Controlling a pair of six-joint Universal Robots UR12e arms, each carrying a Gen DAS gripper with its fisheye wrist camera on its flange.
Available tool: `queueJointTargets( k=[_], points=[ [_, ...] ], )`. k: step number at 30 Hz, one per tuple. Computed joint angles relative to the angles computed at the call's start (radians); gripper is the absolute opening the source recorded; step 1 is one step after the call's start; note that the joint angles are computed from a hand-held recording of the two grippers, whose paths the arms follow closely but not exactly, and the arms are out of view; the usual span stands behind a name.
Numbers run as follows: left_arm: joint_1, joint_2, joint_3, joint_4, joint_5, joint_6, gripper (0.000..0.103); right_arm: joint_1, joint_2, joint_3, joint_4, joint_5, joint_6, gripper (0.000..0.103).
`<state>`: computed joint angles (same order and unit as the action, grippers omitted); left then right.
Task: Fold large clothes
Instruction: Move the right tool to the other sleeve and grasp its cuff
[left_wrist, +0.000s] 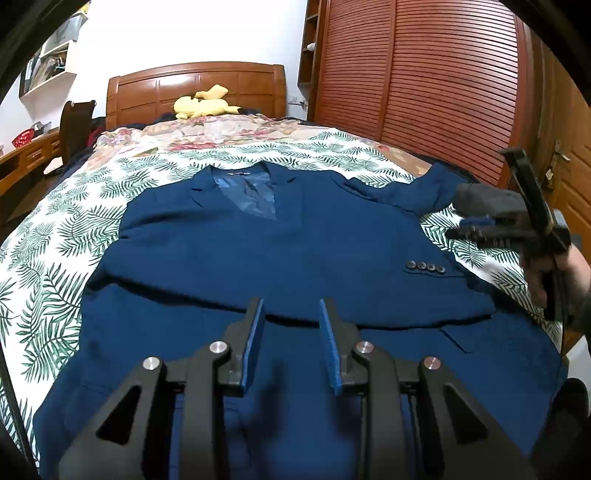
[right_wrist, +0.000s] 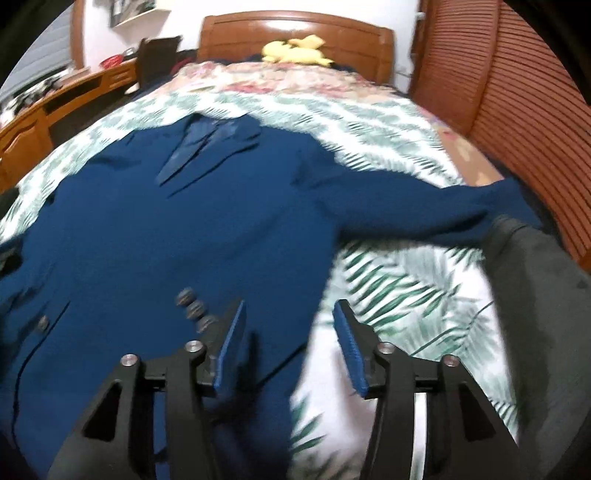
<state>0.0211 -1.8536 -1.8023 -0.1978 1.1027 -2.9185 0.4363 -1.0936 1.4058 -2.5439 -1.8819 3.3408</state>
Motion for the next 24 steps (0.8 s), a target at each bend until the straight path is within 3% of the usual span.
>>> queueJointTargets(
  k=[13, 24],
  points=[
    [-0.007, 0.000, 0.003, -0.016, -0.001, 0.045, 0.028, -0.081, 0.064, -0.108, 0.103, -0.055, 0.080, 0.057],
    [-0.005, 0.000, 0.005, -0.032, -0.013, 0.056, 0.028, -0.152, 0.092, -0.143, 0.132, 0.048, 0.275, 0.058]
  ],
)
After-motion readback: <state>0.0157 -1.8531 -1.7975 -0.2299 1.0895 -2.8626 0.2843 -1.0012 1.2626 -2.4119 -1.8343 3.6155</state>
